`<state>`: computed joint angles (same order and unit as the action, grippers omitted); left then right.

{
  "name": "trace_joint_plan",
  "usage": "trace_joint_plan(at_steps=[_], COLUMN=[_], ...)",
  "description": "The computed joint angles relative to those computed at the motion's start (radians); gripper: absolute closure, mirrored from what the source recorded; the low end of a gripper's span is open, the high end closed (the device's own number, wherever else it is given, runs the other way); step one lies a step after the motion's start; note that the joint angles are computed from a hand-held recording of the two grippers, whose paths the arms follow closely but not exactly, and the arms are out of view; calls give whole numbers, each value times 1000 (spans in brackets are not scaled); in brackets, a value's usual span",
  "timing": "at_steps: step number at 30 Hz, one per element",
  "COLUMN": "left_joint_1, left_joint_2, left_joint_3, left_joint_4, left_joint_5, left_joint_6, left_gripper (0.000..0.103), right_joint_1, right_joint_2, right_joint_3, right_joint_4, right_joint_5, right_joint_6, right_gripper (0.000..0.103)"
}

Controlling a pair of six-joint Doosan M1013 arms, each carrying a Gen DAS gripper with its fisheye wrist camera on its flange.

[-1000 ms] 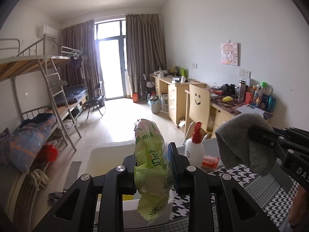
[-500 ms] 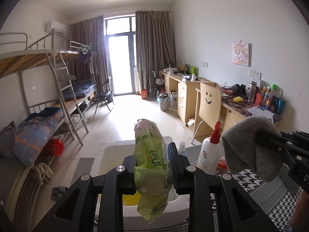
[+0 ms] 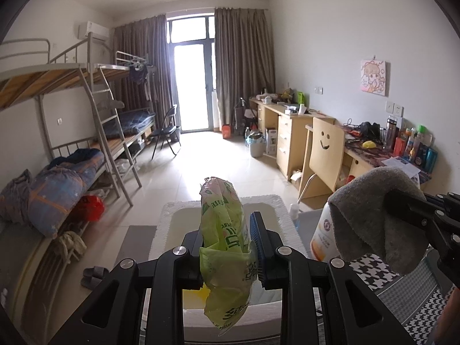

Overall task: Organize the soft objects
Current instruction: 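Carry the wipes bag over the foam box with the left tool while the right tool carries the cloth, then open the left tool to drop the wipes bag into the foam box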

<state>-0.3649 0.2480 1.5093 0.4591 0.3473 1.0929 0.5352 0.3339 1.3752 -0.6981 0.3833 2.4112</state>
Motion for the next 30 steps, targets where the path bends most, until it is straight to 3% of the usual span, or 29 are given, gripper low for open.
trace_joint_plan(at_steps=[3,12,14,17,25,27,30], left_joint_1=[3,21,25,36,49,48,50], left_joint_2=[7,27,32,36,12,1,-6], left_joint_3=[-6,-29,-33,-38,-2,17,25], left_joint_4=[14,-120,-144,-217,-97,-4,25], left_joint_5=[13,42,48,59,22,4,0], left_joint_6=[-16,91,112,171,1,-101,-132], left_gripper=[75,74,69,37,12,11,8], right_joint_1=[1,-2,-2,-2,-12,-13,-15], right_joint_2=[7,27,30,38,42,46,54], right_joint_3=[-6,-35,-38,-49,-52,-58,-69], right_joint_4=[23,125,126,134,209,220,254], right_joint_5=[-7,-14,-13,-3,-8,-4,3], right_joint_6=[-32,-133,-139,-140,-212,-225,-261], right_gripper=[90,90,90,90,90,90,90])
